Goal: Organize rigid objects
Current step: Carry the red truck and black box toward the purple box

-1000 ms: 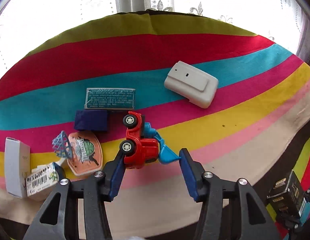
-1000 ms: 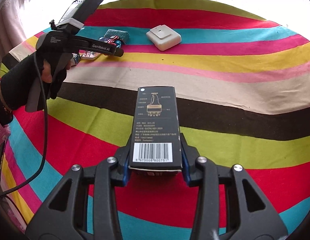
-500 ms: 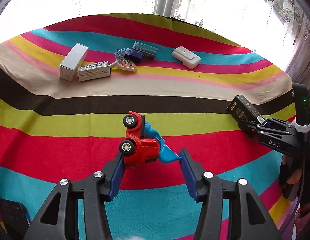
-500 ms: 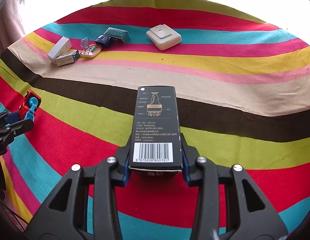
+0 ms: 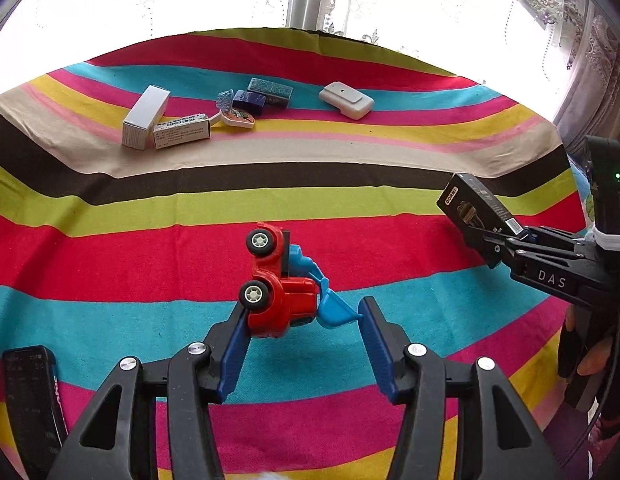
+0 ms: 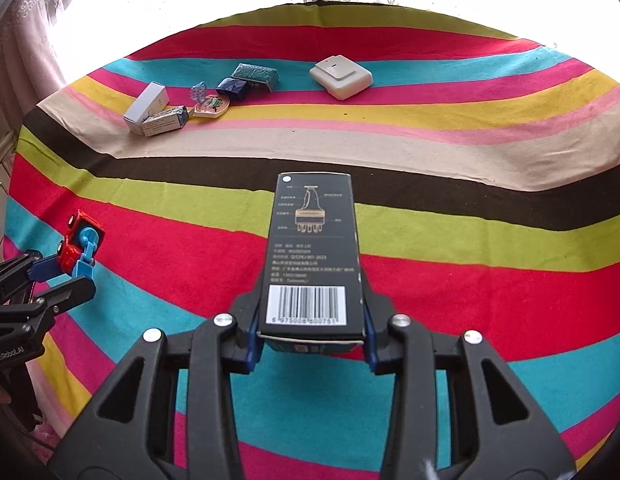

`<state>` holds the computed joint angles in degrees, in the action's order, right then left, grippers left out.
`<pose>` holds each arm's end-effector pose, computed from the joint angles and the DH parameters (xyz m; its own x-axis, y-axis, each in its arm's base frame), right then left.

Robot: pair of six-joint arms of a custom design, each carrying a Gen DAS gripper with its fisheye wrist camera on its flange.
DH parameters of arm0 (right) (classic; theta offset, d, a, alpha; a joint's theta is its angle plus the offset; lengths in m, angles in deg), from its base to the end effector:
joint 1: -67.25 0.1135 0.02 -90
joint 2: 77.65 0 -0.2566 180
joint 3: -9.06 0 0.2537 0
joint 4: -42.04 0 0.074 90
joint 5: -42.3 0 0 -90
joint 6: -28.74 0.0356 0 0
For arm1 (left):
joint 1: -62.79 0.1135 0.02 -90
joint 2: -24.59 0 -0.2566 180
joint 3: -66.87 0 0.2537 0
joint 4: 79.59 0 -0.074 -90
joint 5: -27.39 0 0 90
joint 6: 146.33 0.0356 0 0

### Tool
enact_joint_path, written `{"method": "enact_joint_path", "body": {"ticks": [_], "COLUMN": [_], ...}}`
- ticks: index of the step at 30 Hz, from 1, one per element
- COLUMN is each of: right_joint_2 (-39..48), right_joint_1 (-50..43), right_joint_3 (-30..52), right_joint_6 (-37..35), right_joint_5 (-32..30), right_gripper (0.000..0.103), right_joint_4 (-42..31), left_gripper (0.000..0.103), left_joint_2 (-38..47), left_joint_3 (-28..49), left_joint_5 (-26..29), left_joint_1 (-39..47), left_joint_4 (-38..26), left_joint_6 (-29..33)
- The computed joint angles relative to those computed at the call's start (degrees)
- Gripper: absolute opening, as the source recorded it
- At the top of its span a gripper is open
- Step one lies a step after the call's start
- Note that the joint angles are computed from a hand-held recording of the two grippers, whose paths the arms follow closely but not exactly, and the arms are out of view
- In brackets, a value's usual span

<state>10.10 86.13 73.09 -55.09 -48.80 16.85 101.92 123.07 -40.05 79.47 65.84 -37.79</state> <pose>0.2971 0.1023 0.1852 -0.7451 -0.1412 -0.6519 -0.2569 0.9627 0.0850 0.2535 0.0617 0.1841 -0.7687 0.0762 -0.6351 0.1967 0.9729 -0.1213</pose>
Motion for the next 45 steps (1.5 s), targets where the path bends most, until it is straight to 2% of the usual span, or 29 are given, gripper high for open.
{"method": "enact_joint_path", "body": {"ticks": [16, 31, 40, 45], "right_joint_2": [-14.7, -31.1, -41.8, -48.8], "right_joint_1": [5.9, 7.4, 7.2, 6.9], "right_joint_3": [-9.3, -15.9, -17.2, -18.0], "right_joint_6": [1.6, 2.7, 0.7, -0.2], "right_joint_5": [2.3, 3.1, 4.8, 6.3], "right_gripper": [0.042, 0.043, 0.043, 0.043], "right_joint_4": [-6.5, -14.4, -23.7, -30.2], "left_gripper": [0.054, 0.054, 0.054, 0.054], "left_joint_2": [-9.3, -22.1, -28.0, -29.9], "left_joint_3": [-5.9, -8.9, -10.3, -10.3], "left_joint_5": [-1.1, -4.0, -7.8, -12.1], "left_joint_1": [-2.2, -9.8, -18.1, -27.3], "left_joint_4": [-3.8, -10.2, -13.3, -14.6], "left_joint_6": [1.6, 0.3, -1.7, -4.6]}}
